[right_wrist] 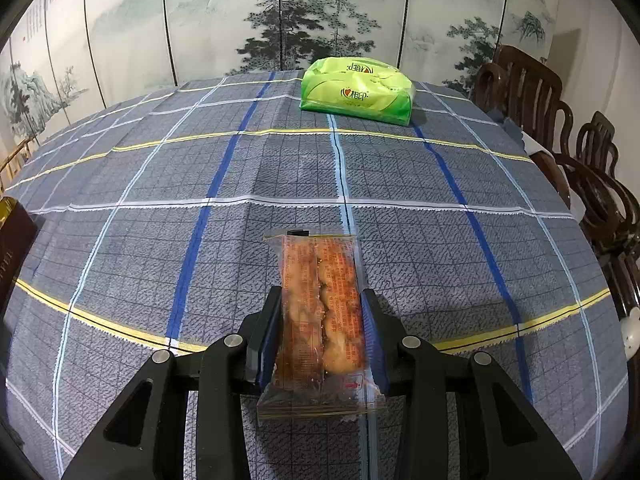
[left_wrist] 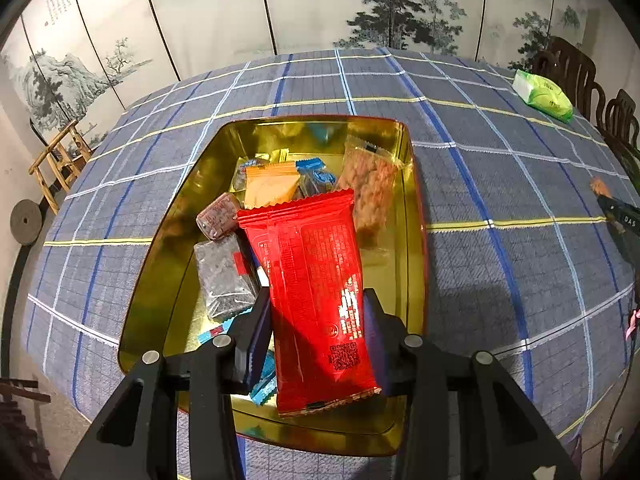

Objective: Organize snacks
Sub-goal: 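Carry the red candy bar into the tin and lower it with the left tool, then open the left tool and lift it from the red candy bar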

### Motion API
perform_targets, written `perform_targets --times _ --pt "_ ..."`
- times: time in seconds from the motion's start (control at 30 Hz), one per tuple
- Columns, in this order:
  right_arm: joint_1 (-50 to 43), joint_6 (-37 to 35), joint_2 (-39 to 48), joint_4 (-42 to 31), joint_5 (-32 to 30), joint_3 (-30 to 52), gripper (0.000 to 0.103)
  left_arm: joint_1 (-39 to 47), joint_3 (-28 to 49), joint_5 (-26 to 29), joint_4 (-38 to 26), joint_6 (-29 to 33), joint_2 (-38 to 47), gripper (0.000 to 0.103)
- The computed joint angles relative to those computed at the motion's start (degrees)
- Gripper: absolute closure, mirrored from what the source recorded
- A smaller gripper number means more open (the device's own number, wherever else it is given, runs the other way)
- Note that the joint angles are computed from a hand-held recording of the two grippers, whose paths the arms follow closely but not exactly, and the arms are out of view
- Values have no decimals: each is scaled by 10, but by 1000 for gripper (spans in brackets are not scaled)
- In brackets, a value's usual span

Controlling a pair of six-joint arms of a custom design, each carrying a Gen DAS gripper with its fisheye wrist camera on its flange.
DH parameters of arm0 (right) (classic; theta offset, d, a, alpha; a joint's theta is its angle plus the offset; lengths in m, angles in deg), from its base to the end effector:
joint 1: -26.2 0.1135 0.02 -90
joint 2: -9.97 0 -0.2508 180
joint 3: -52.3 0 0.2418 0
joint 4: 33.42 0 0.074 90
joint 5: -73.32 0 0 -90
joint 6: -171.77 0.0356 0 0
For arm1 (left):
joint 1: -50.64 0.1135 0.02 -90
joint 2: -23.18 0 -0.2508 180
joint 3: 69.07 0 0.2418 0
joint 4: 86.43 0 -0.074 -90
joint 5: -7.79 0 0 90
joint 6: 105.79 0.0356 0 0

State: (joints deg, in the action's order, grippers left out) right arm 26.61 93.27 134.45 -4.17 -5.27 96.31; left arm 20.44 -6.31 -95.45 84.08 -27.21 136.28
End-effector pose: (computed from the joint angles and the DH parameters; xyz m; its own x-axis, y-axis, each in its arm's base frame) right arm 0.2703 -0.0051 -0.0031 -0.7406 0.1901 -0.6445 0.2700 0.9625 -0.0263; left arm 0.2870 -0.1576 0.0641 -0.8097 0.2482 -0.5318 0.2345 0.9675 0.0946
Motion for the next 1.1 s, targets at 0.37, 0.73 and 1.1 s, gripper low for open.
perform_targets --times 0.37,0.73,1.1 --pt "0 8 -3 0 7 -5 64 -21 -12 -36 24 11 13 60" --pt "26 29 -12 1 37 -22 64 -37 -72 -87 77 24 -43 45" --pt "141 121 -29 -2 64 -47 64 -27 -110 -88 91 23 -88 42"
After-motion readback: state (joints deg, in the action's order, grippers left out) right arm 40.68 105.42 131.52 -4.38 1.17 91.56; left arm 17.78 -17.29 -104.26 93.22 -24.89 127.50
